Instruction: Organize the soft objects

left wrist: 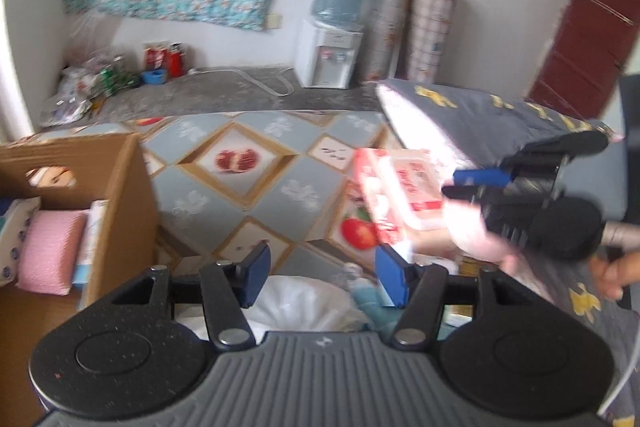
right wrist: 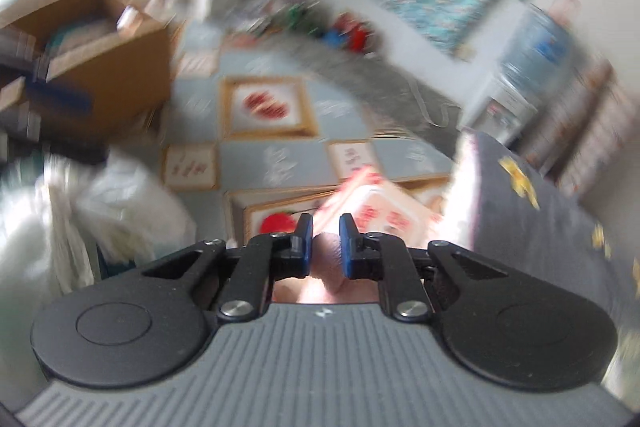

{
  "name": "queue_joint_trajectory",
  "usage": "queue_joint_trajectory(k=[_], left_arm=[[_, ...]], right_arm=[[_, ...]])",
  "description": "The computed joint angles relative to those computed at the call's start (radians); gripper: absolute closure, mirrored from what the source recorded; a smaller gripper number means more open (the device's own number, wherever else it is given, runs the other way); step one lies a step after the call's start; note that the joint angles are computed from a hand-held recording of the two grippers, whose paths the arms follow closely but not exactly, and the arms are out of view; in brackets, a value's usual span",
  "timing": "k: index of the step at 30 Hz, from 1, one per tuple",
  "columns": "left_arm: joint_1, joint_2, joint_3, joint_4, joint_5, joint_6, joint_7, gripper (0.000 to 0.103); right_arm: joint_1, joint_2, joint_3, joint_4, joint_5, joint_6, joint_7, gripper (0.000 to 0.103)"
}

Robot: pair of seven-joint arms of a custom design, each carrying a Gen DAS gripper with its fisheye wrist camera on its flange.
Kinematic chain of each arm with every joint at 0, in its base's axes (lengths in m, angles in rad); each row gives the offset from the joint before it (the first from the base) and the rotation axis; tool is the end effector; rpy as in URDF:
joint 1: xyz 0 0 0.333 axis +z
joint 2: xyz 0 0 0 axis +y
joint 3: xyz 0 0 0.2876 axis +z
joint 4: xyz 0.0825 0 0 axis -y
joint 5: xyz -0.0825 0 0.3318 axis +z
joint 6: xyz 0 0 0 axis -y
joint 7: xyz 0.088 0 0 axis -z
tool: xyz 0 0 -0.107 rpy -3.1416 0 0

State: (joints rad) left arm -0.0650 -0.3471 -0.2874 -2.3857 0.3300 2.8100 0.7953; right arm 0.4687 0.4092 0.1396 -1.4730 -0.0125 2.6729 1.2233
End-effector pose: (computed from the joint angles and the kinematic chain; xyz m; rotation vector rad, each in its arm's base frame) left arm 0.4155 -0.1820 0.5295 -1.9056 1.6728 -0.8666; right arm 0.5588 0.3670 0.5303 -2.3020 0.7640 -0.5812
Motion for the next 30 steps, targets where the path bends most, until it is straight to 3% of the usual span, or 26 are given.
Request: queue_joint_trajectory(k=[3, 5, 8, 11, 14, 23, 26, 30], left_arm=[[-0.051, 0.036, 0.009, 0.012, -0.025, 0.036, 0.064, 0.033], [-0.131, 0.076, 0.048, 0.027, -0.1, 0.072, 0.186, 0.032], [-0.125, 0.124, -0.005, 0.061, -0.063, 0.096, 0.197, 0.032], [-0.135, 0.151, -0.028, 0.085, -0.04, 0.122, 0.183, 0.032], [-0.171, 0.128, -0.012, 0.067, -0.088, 0.16, 0.189, 0.032], [-0.168, -0.218, -0.001, -0.145, -0.179, 0.158, 0.163, 0.032], [-0.155, -0.367, 0.008, -0.222, -0.216, 0.11, 0.142, 0.032], [-0.09, -0.579, -0.007, -0.304, -0.219, 0.002, 0.098, 0.032]], right_arm=[[-0.058, -0.072, 0.014, -0.092, 0.126, 0.072, 0.079, 0.093], [-0.119, -0.113, 0.053, -0.135, 0.265, 0.088, 0.075, 0.093], [-0.174, -0.179, 0.09, -0.205, 0.446, 0.115, 0.019, 0.093], [-0.182, -0.248, 0.091, -0.259, 0.574, 0.101, -0.037, 0.093], [-0.153, -0.315, 0.073, -0.303, 0.631, 0.083, -0.079, 0.093], [-0.011, -0.435, 0.048, -0.299, 0.751, -0.009, -0.181, 0.093], [0.037, -0.409, 0.064, -0.228, 0.761, -0.038, -0.19, 0.093], [0.091, -0.31, 0.106, -0.066, 0.759, -0.088, -0.176, 0.093]])
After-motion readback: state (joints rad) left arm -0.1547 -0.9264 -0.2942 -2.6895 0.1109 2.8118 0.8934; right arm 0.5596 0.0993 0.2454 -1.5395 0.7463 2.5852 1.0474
